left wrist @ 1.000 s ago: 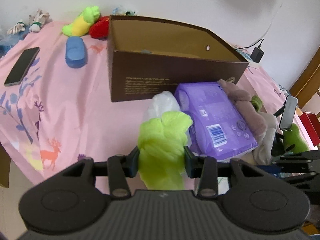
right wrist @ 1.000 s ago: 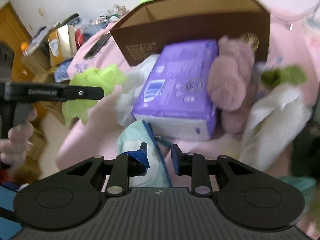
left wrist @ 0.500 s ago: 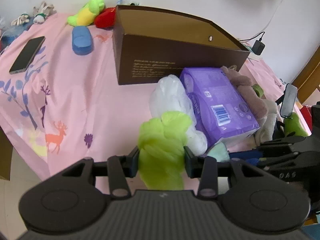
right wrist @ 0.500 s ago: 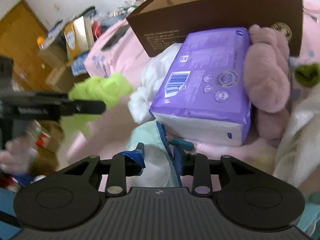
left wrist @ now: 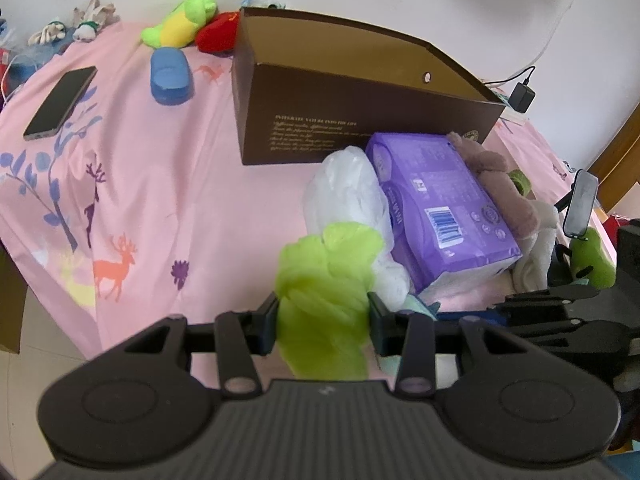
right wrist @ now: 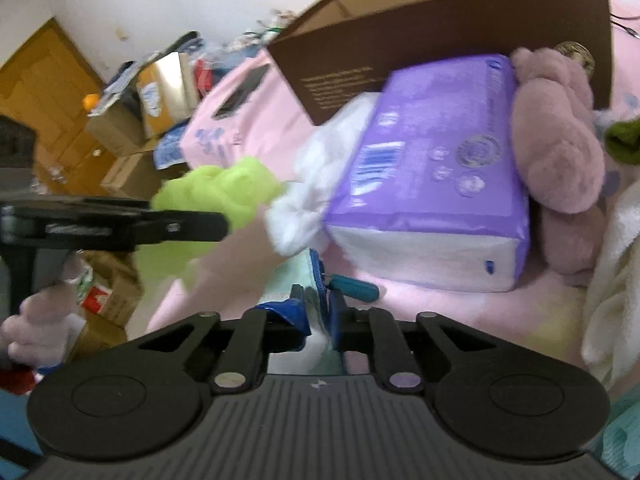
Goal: Organize soft objects
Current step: 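Lift the teal pouch out of the pile with the right gripper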
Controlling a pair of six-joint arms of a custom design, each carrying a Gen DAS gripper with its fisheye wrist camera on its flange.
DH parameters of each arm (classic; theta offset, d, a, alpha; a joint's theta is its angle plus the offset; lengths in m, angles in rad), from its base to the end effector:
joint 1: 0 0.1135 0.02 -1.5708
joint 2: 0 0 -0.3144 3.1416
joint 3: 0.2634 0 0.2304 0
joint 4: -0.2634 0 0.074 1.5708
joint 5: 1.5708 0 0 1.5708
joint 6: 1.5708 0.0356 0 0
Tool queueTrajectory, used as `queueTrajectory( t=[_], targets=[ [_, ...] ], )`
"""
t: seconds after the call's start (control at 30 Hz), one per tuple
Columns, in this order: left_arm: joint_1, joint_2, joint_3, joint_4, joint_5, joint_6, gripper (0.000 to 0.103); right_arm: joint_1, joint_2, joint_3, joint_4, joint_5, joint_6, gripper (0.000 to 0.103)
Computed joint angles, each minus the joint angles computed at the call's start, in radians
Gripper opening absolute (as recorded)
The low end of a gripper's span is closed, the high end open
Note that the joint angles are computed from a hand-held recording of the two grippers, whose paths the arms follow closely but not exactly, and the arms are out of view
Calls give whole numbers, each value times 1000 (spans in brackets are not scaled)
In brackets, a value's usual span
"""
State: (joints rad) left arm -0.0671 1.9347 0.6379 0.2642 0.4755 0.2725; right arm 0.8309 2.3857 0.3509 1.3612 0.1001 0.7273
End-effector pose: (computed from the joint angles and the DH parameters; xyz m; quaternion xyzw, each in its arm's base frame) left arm 0.3022 -0.0366 0.1187 0.2200 0.9128 -0.1994 0.2803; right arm 0.1971 0.2106 0.0351 -0.0249 0.8998 0.2723 0.3399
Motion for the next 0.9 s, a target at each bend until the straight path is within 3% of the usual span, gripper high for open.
queueTrajectory(
  t=[0.23, 0.4, 0.57, 0.77, 0.9],
  targets=[
    [6, -6, -10, 16, 1, -7, 43, 20, -47, -17, -42, 53, -16, 0],
    [4, -7, -15, 22, 4, -12, 43, -14, 7, -40, 72, -43, 44, 0],
    [3, -10, -20, 28, 6, -15, 43, -20, -39, 13, -77, -100, 69, 4],
    [17, -13, -31, 32, 9, -13, 43, 21, -99, 130, -342, -141, -41, 7],
    [29, -21, -41, 41, 13, -17, 43, 30, -76, 185, -386, -134, -40, 8]
  ],
)
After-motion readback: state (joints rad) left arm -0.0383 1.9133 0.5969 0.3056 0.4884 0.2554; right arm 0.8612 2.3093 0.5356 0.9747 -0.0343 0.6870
